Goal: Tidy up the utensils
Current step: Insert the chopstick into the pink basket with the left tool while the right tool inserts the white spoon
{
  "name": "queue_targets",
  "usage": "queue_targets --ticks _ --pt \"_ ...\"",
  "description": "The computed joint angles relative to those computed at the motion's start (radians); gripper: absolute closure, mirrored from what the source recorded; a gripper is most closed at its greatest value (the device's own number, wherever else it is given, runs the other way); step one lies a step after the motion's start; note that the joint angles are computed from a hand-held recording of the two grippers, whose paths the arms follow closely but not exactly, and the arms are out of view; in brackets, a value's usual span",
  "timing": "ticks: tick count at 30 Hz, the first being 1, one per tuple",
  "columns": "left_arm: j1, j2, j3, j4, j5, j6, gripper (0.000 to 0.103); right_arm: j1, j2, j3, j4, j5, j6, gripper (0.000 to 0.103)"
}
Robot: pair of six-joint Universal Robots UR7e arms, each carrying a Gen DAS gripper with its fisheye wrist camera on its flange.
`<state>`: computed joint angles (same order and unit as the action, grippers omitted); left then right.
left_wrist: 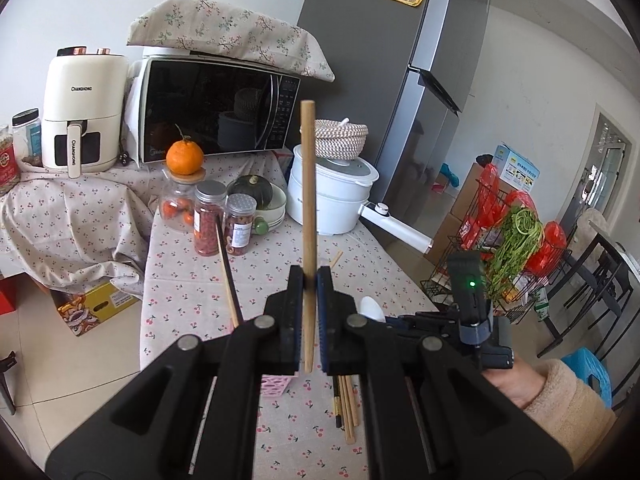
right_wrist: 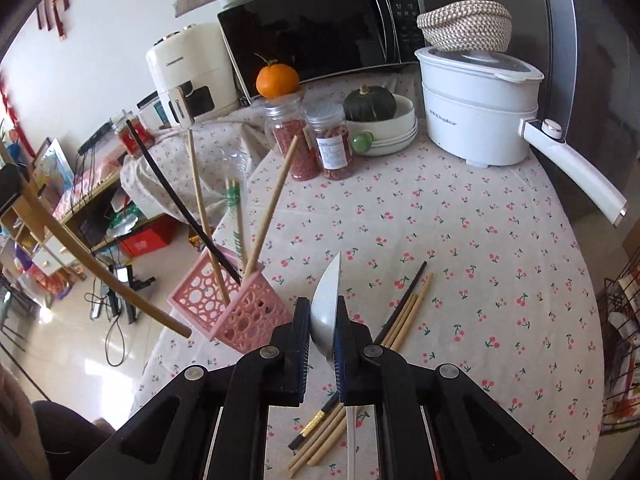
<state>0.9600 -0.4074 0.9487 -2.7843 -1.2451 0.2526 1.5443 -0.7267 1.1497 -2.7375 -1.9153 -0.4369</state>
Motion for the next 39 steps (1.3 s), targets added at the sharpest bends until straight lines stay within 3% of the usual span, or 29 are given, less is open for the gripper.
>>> queue_targets --ticks 5,14,15,16,17,23,29,39 --pt "0.014 0.062 -0.087 0.006 0.062 -0.014 0.095 0.01 -0.008 0.033 -0.098 0.032 -0.002 0.093" --pt "0.071 0.206 -0.371 0.334 0.07 -0.186 0.094 0.021 -0.015 0.105 -0.343 0.151 0.011 0.093" --pt "0.075 0.218 -0.4 0.372 0.065 -0.204 0.093 0.025 -0.01 0.106 -0.37 0.166 0.014 0.093" --pt "0.076 0.222 -0.411 0.398 0.06 -0.225 0.083 0.028 -0.002 0.103 -0.396 0.176 0.017 0.093" --pt "0.078 0.219 -0.412 0.411 0.052 -0.241 0.071 0.033 0.009 0.098 -0.425 0.18 0.02 0.093" --pt "0.065 0.142 -0.299 0.388 0.081 -0.251 0.037 0.064 0.098 0.039 -0.594 0.192 0.009 0.093" --pt "0.071 0.11 -0.271 0.4 0.14 -0.257 0.03 0.08 0.214 -0.072 -0.693 0.2 -0.022 0.093" --pt "0.083 0.12 -0.314 0.454 0.156 -0.261 0.029 0.07 0.353 -0.217 -0.778 0.191 -0.081 0.092"
